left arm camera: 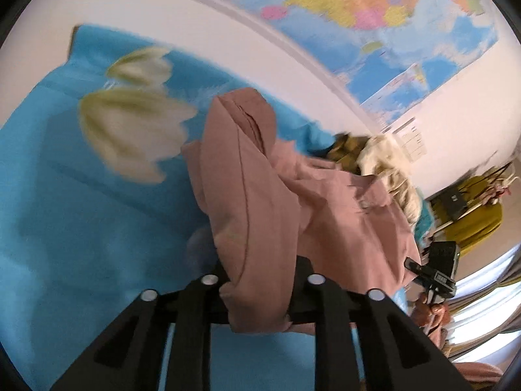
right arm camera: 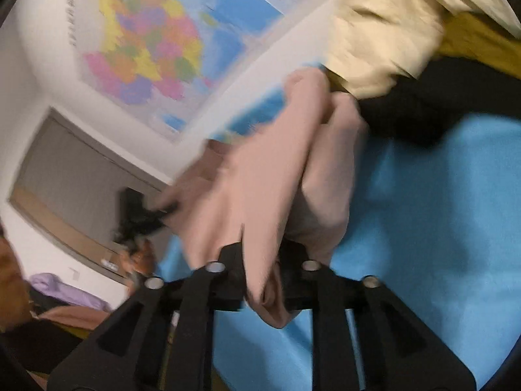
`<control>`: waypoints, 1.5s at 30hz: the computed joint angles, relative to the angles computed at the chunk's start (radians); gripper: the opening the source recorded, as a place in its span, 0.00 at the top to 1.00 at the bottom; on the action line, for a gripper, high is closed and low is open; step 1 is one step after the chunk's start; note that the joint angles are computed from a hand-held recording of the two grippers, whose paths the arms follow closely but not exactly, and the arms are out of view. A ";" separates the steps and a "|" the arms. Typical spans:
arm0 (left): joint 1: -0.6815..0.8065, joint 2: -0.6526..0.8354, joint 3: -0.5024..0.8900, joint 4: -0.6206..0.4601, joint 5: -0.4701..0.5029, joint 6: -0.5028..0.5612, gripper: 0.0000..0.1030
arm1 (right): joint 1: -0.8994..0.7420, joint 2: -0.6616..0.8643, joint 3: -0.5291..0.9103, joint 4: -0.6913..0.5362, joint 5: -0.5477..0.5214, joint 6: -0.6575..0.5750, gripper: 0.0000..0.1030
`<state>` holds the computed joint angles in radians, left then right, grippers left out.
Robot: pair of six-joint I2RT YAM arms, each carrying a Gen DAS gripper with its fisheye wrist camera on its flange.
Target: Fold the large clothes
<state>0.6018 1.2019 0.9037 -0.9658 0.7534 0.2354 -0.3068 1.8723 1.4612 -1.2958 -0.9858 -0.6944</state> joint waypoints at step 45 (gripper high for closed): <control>-0.290 0.084 -0.106 0.288 -0.230 -0.078 0.27 | 0.228 0.142 0.045 0.385 0.144 0.316 0.60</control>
<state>0.3123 1.2862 0.7975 -0.6778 0.5234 0.1573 -0.0784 2.0144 1.5065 -0.9109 -0.8417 -0.3786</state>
